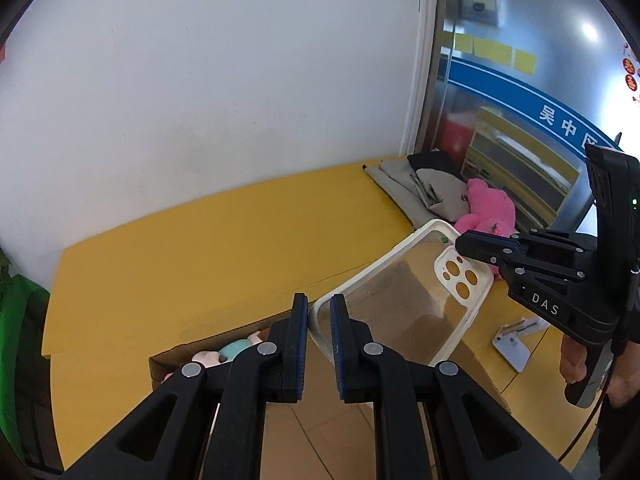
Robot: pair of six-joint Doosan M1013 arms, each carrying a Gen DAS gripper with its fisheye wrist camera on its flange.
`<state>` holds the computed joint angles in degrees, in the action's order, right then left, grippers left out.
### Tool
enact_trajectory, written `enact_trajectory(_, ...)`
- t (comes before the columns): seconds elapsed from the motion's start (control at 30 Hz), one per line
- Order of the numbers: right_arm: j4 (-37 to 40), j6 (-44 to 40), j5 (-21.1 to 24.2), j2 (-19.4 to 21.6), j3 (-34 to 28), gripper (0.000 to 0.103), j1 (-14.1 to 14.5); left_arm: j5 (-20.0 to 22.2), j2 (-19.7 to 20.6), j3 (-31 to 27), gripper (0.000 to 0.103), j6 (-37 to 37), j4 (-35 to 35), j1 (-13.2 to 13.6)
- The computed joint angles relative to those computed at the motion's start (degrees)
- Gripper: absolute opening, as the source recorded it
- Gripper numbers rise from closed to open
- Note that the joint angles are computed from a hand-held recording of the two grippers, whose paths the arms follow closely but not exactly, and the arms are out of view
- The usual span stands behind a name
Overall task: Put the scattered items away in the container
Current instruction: 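Lift the phone case with the right gripper and carry it over the box, then lower the phone case into the box and open the right gripper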
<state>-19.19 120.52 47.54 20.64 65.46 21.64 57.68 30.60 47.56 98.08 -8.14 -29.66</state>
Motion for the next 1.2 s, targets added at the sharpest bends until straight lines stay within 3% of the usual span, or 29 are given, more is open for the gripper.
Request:
enact_trajectory(0.47, 6.96, -2.31, 3.51, 6.96, 0.83, 0.004, -3.40, 9.74, 12.41, -9.23, 0.011, -2.40, 2.10, -0.62)
enact_trajectory(0.9, 6.99, -0.63, 5.25, 10.49, 0.99, 0.004, -3.39, 12.83, 16.37, -10.08, 0.011, -4.95, 9.14, -1.83)
enact_trajectory(1.2, 1.98, 3.07, 6.72, 12.13, 0.85, 0.004, -2.42, 11.30, 16.86, -9.16, 0.011, -4.71, 10.96, -2.31)
